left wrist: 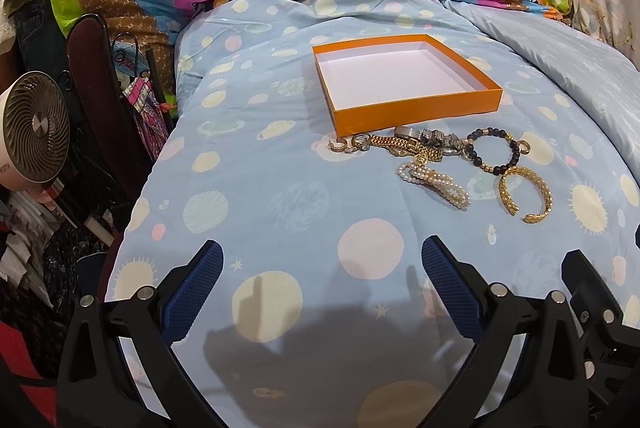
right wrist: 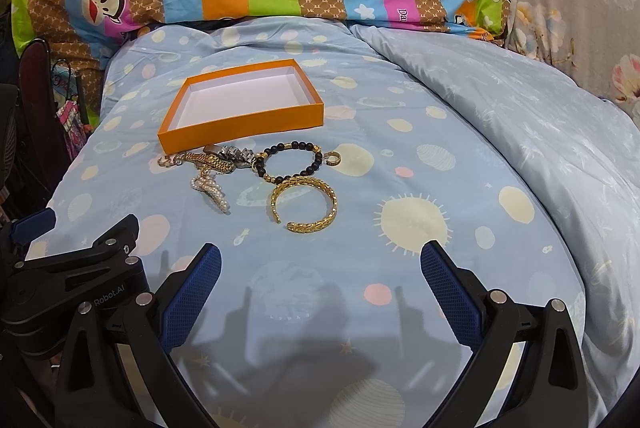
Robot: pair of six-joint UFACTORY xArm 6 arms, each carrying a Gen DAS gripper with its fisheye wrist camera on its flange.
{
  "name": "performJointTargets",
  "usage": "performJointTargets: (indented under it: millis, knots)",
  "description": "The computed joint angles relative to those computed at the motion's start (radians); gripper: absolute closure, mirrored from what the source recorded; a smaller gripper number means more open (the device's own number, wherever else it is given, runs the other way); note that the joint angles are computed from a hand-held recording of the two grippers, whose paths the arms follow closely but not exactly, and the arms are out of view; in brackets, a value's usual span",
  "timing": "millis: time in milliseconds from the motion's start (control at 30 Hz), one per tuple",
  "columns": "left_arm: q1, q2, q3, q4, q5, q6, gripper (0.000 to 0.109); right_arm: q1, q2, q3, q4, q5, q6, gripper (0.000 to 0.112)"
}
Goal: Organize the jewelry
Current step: 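Move the right tool to the gold cuff bangle and grasp it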
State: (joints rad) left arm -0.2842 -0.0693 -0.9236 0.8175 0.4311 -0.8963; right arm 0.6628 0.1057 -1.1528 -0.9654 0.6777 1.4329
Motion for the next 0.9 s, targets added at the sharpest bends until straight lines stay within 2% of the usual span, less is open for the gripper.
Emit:
performJointTargets:
  millis: [367, 567, 700, 900]
  knots:
    - [0.005, 0.001, 0.006, -0.029, -0.010, 0.028, 0.011, -0.010, 0.017, -0.011, 0.012, -0.015, -0.017, 0.014]
    - [0.034, 0.031, -0.010, -0.099, -0.018, 0.062, 0.011, -0.080, 0.030, 0.013, 0.067, -0.127, -0.034, 0.014]
    - [0.052, 0.047, -0.024, -0.099, -0.023, 0.044, 0.011, -0.124, 0.059, 0.006, 0.113, -0.203, -0.068, 0.014]
    - [0.078, 0.077, -0.043, -0.137, -0.050, 0.067, 0.011, -0.145, 0.150, -0.073, 0.218, -0.256, -0.188, 0.026]
